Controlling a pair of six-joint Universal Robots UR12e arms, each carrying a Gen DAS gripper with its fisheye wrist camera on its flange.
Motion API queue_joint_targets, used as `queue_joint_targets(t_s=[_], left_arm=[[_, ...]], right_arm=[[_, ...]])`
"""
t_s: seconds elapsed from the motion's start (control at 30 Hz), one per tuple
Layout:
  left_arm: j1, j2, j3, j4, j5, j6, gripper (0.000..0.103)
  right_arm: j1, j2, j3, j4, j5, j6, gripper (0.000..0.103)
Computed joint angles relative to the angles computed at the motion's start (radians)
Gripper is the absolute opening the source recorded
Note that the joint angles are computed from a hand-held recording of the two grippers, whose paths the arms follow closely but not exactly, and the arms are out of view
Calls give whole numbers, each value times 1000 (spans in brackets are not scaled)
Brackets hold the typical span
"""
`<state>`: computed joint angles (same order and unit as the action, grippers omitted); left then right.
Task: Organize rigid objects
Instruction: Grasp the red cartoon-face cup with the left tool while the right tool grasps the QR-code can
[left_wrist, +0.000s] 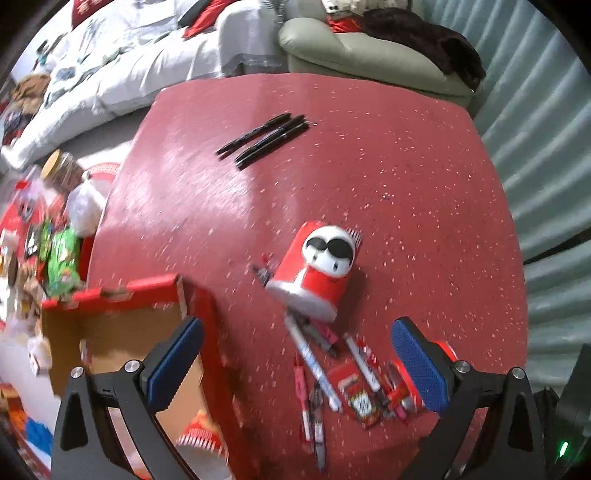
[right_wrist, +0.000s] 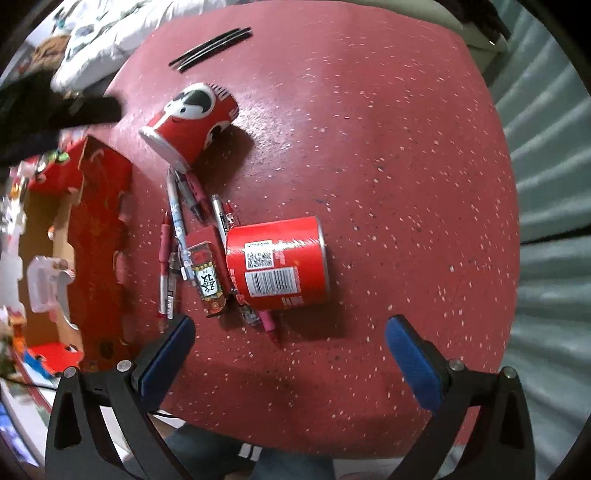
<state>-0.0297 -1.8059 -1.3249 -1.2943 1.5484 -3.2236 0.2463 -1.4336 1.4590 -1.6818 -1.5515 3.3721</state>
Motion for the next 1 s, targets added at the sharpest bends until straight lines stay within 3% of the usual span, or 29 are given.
queue_joint_targets(t_s=[0.1, 0.27, 0.53, 0.8, 0.83, 0.9, 0.97, 1.0], left_arm=[[-10, -32, 23, -3, 31, 2, 102], [-14, -76, 57, -17, 21, -20, 102], [-33, -138, 98, -49, 5, 39, 102], [-57, -176, 118, -86, 35, 74, 102], [-60, -178, 119, -92, 41, 78, 102], [-67, -185, 124, -114, 51, 98, 102], [-76, -186, 122, -117, 74, 123, 101], [-80, -183, 117, -108, 85, 129, 96]], right_arm=[[12, 13, -1, -21, -30, -49, 103], [23, 36, -6, -37, -67, -115, 103], [13, 64, -1, -46, -63, -127, 103], [4, 76, -2, -30, -59, -166, 102], [3, 76, -4, -23, -60, -172, 95], [1, 76, -7, -10, -60, -176, 70], [-5, 72, -7, 1, -58, -167, 66], [-10, 68, -4, 2, -48, -165, 66]])
